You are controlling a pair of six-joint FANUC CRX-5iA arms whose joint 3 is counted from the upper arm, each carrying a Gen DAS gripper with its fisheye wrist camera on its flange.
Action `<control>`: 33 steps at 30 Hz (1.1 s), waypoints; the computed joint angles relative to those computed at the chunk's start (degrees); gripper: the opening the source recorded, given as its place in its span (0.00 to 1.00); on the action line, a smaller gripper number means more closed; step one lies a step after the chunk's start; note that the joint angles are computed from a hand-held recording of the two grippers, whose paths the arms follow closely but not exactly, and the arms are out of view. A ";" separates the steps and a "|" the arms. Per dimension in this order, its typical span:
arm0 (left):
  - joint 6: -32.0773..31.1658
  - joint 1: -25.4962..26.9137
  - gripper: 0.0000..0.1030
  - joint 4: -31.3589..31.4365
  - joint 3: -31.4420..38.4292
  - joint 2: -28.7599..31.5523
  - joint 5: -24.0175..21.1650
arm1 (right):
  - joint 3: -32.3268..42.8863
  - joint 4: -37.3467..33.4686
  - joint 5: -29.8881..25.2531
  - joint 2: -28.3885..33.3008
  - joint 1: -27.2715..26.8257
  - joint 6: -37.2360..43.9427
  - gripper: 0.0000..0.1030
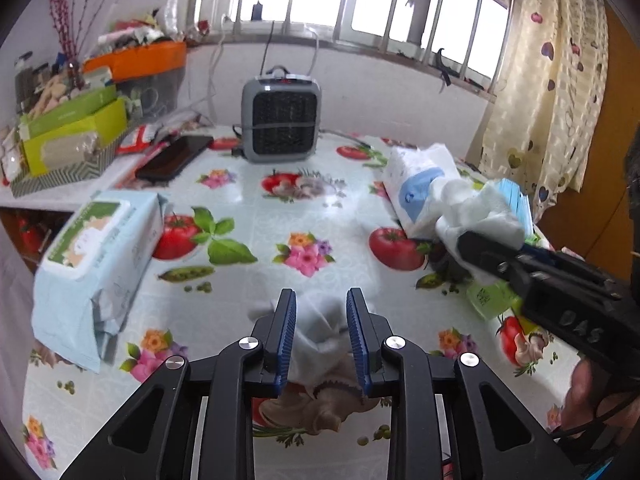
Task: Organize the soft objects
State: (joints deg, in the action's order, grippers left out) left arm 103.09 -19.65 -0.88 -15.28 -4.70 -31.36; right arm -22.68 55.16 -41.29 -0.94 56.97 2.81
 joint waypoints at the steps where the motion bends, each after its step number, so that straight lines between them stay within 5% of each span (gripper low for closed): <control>1: -0.17 0.21 0.26 0.69 -0.03 0.36 -0.32 | -0.45 0.25 -0.04 -0.41 0.07 -0.26 0.35; 5: 4.44 -1.27 0.64 -5.01 2.53 1.64 -2.20 | -1.55 0.82 -0.02 -1.46 0.26 -1.14 0.35; 16: 7.89 -2.54 0.66 -9.56 7.28 6.34 -6.16 | -2.43 0.83 0.79 -2.26 -0.04 -1.25 0.35; 18: 8.72 -2.85 0.64 -10.69 7.80 6.58 -6.14 | -2.32 0.60 0.65 -2.11 -0.01 -1.04 0.35; 23: 9.13 -3.24 0.34 -11.72 8.88 7.58 -7.03 | -2.17 0.32 0.80 -1.92 -0.11 -0.64 0.35; 33: 8.32 -3.15 0.19 -10.43 7.59 6.45 -4.99 | -1.69 -0.42 0.49 -1.70 -0.17 0.14 0.35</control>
